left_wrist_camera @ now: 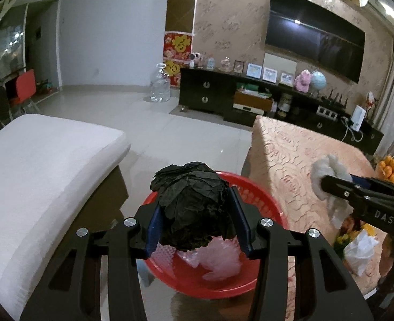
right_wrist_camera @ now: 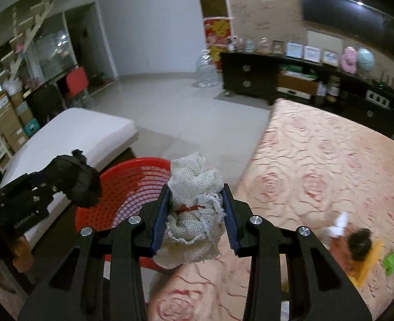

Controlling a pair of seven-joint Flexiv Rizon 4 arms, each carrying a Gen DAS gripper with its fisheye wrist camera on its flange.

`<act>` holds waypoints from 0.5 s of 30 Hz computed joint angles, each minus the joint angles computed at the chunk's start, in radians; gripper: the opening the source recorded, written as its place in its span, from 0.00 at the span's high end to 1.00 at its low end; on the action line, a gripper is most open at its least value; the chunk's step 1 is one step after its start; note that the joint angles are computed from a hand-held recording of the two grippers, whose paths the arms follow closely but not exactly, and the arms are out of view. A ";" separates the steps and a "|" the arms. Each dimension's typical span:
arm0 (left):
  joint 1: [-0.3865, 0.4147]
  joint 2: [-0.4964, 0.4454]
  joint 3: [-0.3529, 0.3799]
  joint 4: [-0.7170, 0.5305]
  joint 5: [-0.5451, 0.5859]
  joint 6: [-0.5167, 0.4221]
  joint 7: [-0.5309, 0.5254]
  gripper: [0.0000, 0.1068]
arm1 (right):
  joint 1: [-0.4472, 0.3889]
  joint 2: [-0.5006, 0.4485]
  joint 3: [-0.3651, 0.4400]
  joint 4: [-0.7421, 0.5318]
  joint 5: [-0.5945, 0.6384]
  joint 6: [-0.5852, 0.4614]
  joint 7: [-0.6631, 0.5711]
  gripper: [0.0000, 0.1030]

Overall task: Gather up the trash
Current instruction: 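Carry both items over the red wastebasket and open both tools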

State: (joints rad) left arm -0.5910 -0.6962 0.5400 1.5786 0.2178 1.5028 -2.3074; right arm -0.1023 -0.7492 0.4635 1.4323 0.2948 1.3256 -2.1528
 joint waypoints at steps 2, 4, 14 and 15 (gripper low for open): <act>0.017 0.004 -0.015 0.007 0.001 -0.006 0.014 0.58 | 0.020 -0.012 -0.005 -0.013 -0.011 -0.015 0.005 0.64; 0.037 0.005 -0.031 0.014 0.000 -0.007 0.027 0.58 | 0.036 -0.022 -0.009 -0.026 -0.016 -0.037 0.015 0.63; 0.162 -0.013 -0.180 0.018 -0.072 0.012 0.159 0.58 | 0.088 -0.071 -0.048 -0.102 -0.021 -0.142 0.062 0.63; 0.173 -0.017 -0.196 0.017 -0.084 0.014 0.174 0.58 | 0.093 -0.072 -0.053 -0.104 -0.020 -0.146 0.063 0.62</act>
State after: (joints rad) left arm -0.4184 -0.7134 0.3443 1.5953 0.1335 1.5168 -2.1331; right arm -0.0097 -0.8208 0.4109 1.3282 0.2749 1.1792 -2.0902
